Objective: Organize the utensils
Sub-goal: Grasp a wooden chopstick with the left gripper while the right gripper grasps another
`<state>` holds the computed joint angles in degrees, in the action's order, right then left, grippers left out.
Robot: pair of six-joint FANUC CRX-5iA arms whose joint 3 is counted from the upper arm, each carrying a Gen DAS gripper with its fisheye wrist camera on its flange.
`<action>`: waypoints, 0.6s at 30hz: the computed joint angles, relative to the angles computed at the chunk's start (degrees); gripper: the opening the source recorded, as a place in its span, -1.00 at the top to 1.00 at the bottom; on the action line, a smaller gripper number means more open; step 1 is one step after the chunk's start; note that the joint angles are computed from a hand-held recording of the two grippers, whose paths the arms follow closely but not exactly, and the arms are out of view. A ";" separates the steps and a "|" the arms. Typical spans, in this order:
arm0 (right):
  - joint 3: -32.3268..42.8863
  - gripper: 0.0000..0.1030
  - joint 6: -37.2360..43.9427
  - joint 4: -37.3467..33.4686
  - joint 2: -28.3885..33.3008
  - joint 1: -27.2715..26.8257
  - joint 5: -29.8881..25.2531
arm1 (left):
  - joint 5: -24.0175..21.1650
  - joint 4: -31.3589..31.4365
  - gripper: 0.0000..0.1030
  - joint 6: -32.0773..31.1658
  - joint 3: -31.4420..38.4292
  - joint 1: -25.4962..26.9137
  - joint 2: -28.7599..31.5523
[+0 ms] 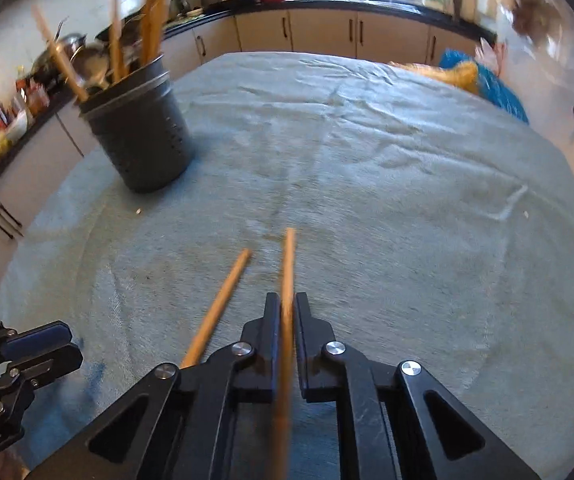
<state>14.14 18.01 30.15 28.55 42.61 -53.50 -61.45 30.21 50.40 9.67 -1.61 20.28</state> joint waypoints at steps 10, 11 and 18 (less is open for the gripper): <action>-20.46 0.86 -21.63 9.52 -11.19 -3.97 18.19 | -6.57 -6.64 0.45 7.12 12.72 -6.89 6.98; -20.97 0.86 -21.87 9.55 -11.50 -4.20 18.81 | -7.50 -8.21 0.45 8.25 14.56 -7.57 8.01; -23.52 0.86 -25.33 12.37 -13.15 -4.47 20.98 | -11.00 -14.11 0.62 15.39 22.83 -10.99 12.79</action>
<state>-9.38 -7.32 42.52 15.40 38.14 -32.52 -72.45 16.10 65.79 32.50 -12.61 33.08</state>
